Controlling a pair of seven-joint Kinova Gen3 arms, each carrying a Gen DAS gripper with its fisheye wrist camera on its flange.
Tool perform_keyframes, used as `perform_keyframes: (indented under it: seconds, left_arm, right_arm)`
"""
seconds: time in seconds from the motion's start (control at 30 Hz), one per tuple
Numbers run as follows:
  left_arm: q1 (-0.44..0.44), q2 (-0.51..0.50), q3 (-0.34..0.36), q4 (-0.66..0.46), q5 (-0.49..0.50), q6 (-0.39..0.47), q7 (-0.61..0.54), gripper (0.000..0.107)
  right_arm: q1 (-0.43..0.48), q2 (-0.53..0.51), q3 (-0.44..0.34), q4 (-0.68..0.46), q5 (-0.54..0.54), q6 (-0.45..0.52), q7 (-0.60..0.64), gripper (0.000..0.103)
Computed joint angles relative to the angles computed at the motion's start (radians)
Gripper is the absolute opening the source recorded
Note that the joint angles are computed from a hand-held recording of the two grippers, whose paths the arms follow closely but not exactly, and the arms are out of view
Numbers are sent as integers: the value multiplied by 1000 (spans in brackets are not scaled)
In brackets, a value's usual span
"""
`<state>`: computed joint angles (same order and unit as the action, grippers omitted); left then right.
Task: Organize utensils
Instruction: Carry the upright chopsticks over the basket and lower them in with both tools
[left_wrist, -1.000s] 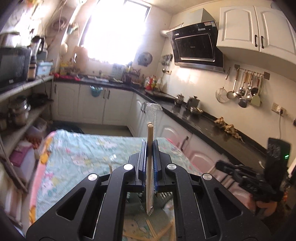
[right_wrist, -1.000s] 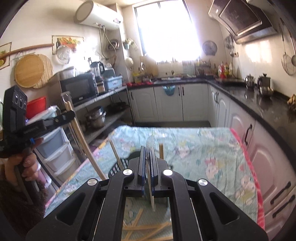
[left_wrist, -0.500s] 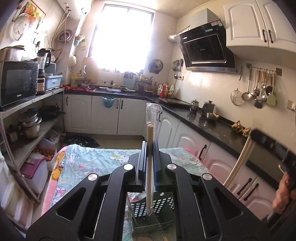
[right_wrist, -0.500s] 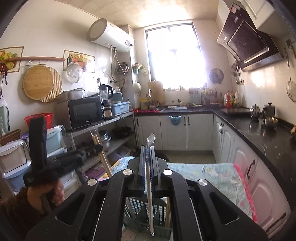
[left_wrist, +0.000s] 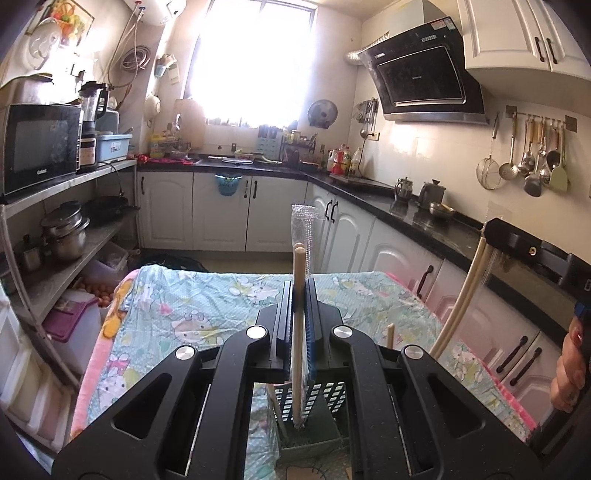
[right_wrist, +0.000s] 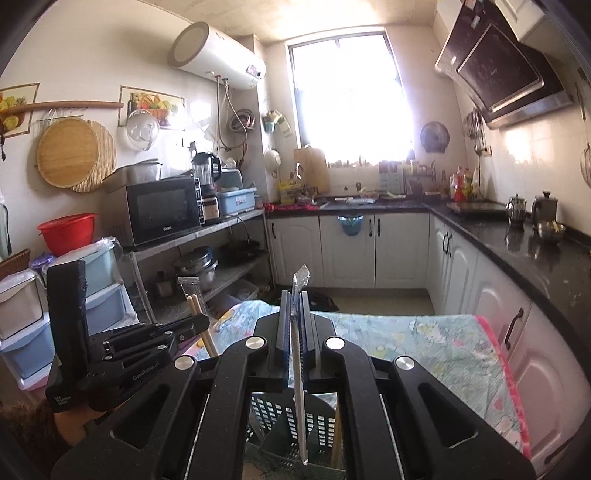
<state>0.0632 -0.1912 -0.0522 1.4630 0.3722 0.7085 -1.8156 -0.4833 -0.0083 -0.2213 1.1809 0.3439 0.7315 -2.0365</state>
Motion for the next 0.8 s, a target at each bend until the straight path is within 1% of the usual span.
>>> perform_keyframes:
  seconds: [0.23, 0.3, 0.67, 0.8]
  left_arm:
    - [0, 3, 7, 36, -11, -20, 4, 3]
    - [4, 4, 1, 49, -1, -24, -3, 3]
    - [-3, 12, -13, 86, 42, 3, -36, 3]
    - [-9, 10, -9, 92, 42, 9, -34, 3]
  right_arm:
    - [-8, 24, 8, 20, 28, 3, -45, 5]
    - [-11, 27, 13, 30, 32, 3, -56, 5]
    - [-8, 36, 32, 82, 18, 10, -100, 5]
    - [-5, 35, 32, 90, 16, 14, -108, 5]
